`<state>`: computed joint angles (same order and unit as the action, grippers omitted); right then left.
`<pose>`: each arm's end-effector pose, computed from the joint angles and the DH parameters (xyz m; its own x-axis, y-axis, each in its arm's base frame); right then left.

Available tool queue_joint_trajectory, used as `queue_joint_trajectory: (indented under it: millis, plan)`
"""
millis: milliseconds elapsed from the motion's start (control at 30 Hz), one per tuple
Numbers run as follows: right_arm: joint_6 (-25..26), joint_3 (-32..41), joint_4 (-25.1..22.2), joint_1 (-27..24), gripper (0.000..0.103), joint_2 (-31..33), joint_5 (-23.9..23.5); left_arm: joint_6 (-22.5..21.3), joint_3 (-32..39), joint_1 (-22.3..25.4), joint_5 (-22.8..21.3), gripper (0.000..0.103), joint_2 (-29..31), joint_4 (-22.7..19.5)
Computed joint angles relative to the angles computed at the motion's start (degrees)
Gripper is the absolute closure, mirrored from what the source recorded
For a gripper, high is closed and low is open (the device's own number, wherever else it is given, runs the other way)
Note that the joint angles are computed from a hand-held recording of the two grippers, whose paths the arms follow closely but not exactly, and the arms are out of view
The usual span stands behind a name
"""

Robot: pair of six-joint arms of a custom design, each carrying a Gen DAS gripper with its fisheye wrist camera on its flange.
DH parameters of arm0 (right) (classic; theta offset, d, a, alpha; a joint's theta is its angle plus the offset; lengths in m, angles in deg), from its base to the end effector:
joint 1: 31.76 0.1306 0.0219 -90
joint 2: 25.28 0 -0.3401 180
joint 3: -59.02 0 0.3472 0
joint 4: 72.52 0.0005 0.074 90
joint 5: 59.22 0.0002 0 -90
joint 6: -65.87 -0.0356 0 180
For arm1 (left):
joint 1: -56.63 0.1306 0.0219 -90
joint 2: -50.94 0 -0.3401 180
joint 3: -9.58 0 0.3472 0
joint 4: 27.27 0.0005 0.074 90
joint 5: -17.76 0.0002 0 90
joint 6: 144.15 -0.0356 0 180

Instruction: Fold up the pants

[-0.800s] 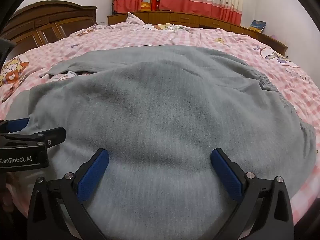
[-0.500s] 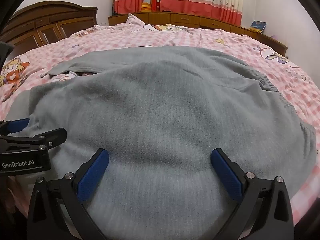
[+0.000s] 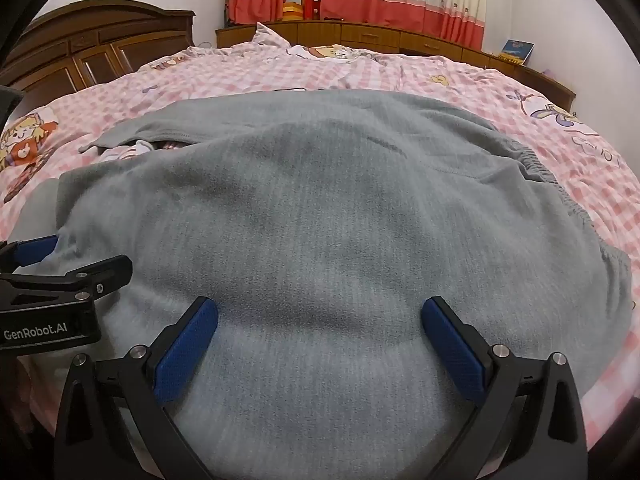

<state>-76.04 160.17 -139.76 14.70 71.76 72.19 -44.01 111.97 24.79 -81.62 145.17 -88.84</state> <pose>0.3310 0.3134 0.4031 -0.6449 0.1783 -0.7432 0.2753 0.9613 -0.0083 0.3898 -0.2358 0.4313 -0.7486 0.2604 -0.6098 0.3110 0.9501 0.0239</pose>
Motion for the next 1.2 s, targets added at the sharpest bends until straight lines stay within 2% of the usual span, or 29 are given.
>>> queue_joint_trajectory:
  millis: [1200]
  plan:
    - [0.1,0.3,-0.4,0.3,0.0,0.6,0.8,-0.6,-0.6,-0.2,-0.5,0.0,-0.2,0.9]
